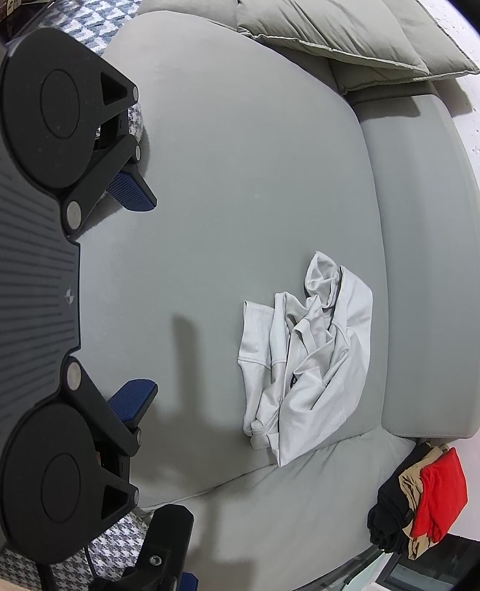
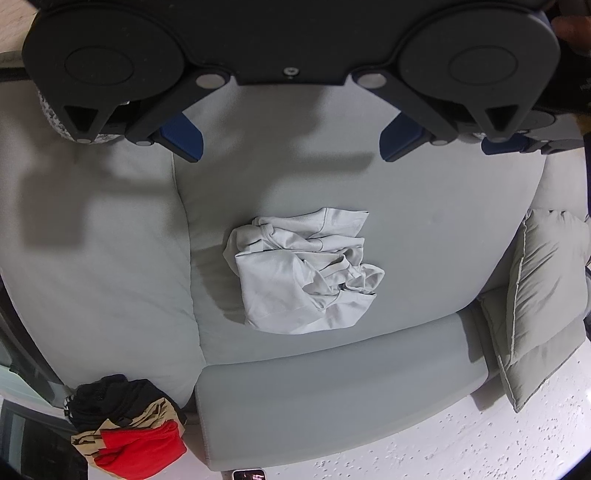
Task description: Fold clothes
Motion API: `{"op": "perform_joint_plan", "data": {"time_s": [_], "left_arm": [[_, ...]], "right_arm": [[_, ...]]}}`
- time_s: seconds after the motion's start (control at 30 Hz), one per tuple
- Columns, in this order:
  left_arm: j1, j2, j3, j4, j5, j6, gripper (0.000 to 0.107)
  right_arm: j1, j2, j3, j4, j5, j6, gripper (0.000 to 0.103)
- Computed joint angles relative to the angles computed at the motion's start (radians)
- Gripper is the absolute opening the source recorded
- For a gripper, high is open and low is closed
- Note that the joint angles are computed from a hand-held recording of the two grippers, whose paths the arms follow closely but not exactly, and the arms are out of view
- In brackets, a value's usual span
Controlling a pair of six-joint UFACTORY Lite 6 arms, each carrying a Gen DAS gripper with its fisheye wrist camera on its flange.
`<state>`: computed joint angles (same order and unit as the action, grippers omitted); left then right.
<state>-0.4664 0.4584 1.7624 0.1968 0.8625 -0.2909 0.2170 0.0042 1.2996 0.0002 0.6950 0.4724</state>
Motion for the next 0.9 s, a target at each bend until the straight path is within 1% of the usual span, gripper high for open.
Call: {"op": "perform_joint_plan", "data": {"time_s": [0.17,0.23,0.4,0.57,0.63,0.67,0.7,0.73,0.77,0.83,0.9], "left_arm": [[0.000,-0.002,-0.003,0.005,-0.003,-0.007,0.098],[-0.006,0.001,0.000,0.026,0.001,-0.045,0.098],[0.008,0.017,0.024,0.017,-0.004,-0.022,0.098],[0.080,0.082,0.122,-0.012,-0.029,0.031,0.096],[0.109,0.129,0.183,-0.011,-0.033,0.040,0.093],[0.120,0.158,0.219,-0.004,-0.032,0.040,0.089],[0.134,0.187,0.255,-0.017,-0.034,0.061,0.088],[0.147,0.218,0.294,-0.030,-0.036,0.081,0.087],[0.158,0.245,0.323,-0.056,-0.046,0.103,0.083],[0.179,0.302,0.389,-0.107,-0.060,0.149,0.079],[0.189,0.325,0.403,-0.159,-0.102,0.187,0.071]], "right_arm": [[0.002,0.002,0.002,-0.004,0.000,0.004,0.103],[0.001,0.004,0.004,-0.005,0.001,0.005,0.103],[-0.016,0.018,0.020,0.006,-0.012,-0.001,0.103],[-0.061,0.077,0.077,0.038,-0.053,-0.037,0.103],[-0.077,0.123,0.107,0.023,-0.102,-0.049,0.102],[-0.085,0.149,0.122,0.019,-0.130,-0.058,0.102],[-0.096,0.174,0.131,0.027,-0.165,-0.073,0.101],[-0.107,0.200,0.142,0.037,-0.199,-0.090,0.096],[-0.118,0.229,0.156,0.054,-0.230,-0.111,0.094],[-0.136,0.309,0.215,0.094,-0.260,-0.158,0.075],[-0.142,0.410,0.303,0.103,-0.270,-0.184,0.069]]}}
